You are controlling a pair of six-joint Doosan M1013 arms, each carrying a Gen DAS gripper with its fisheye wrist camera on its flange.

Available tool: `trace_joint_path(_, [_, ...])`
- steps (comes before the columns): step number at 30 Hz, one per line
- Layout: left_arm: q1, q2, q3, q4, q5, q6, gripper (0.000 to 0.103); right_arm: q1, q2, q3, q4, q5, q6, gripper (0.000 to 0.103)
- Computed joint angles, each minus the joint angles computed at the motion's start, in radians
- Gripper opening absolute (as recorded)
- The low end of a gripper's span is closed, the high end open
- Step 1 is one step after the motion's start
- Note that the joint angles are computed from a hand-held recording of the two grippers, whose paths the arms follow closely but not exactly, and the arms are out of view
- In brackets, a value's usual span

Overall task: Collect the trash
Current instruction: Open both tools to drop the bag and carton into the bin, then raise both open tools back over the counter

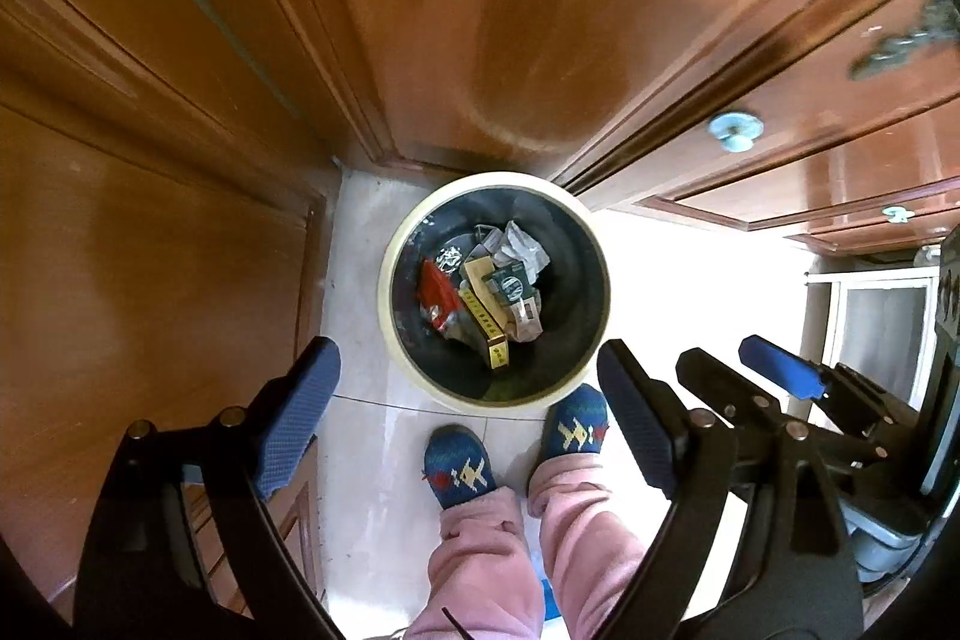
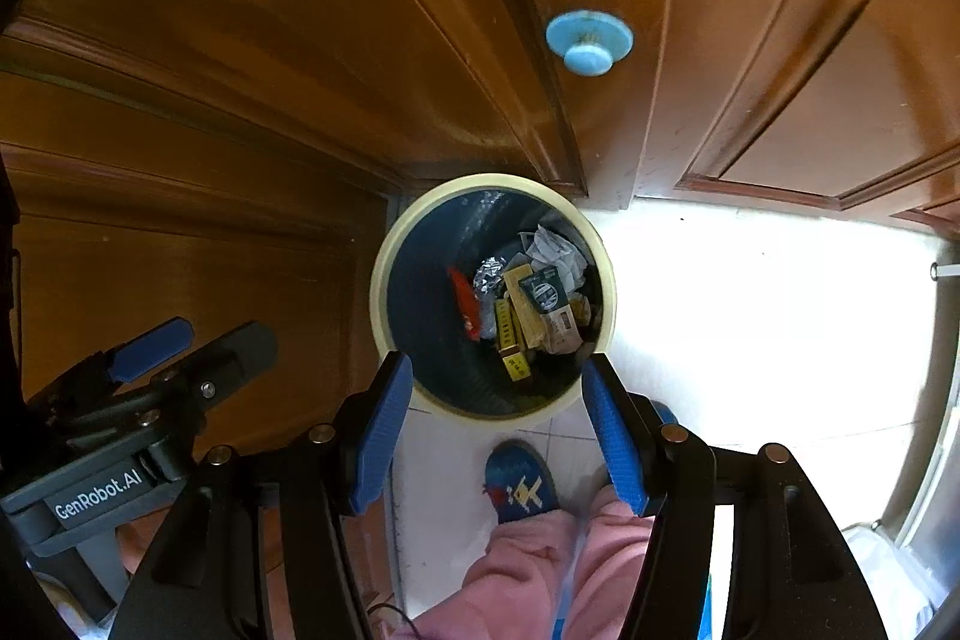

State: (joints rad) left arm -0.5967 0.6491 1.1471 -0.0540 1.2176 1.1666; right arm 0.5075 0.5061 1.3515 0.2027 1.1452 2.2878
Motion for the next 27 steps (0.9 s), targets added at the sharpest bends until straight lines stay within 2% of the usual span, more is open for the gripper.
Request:
trace_joint_path(7, [-0.009, -0.042, -0.07, 0.015, 0.073, -0.003, 0.086, 0.006, -0.05, -0.041, -0.019, 0.048, 0.036, 0.06])
trace_joint_path(12, [-0.013, -0.071, -0.14, 0.056, 0.134, 0.019, 0.086, 0.018, -0.074, -0.115, -0.055, 0.105, 0.07, 0.06])
trace_joint_path(19, [0.003, -0.105, -0.238, 0.019, 0.194, 0.015, 0.086, 0.037, -0.092, -0.247, -0.115, 0.202, 0.123, 0.06])
trace_joint_path(27, [0.012, -0.118, -0.396, -0.022, 0.225, 0.032, 0.086, 0.06, -0.091, -0.439, -0.221, 0.315, 0.126, 0.06])
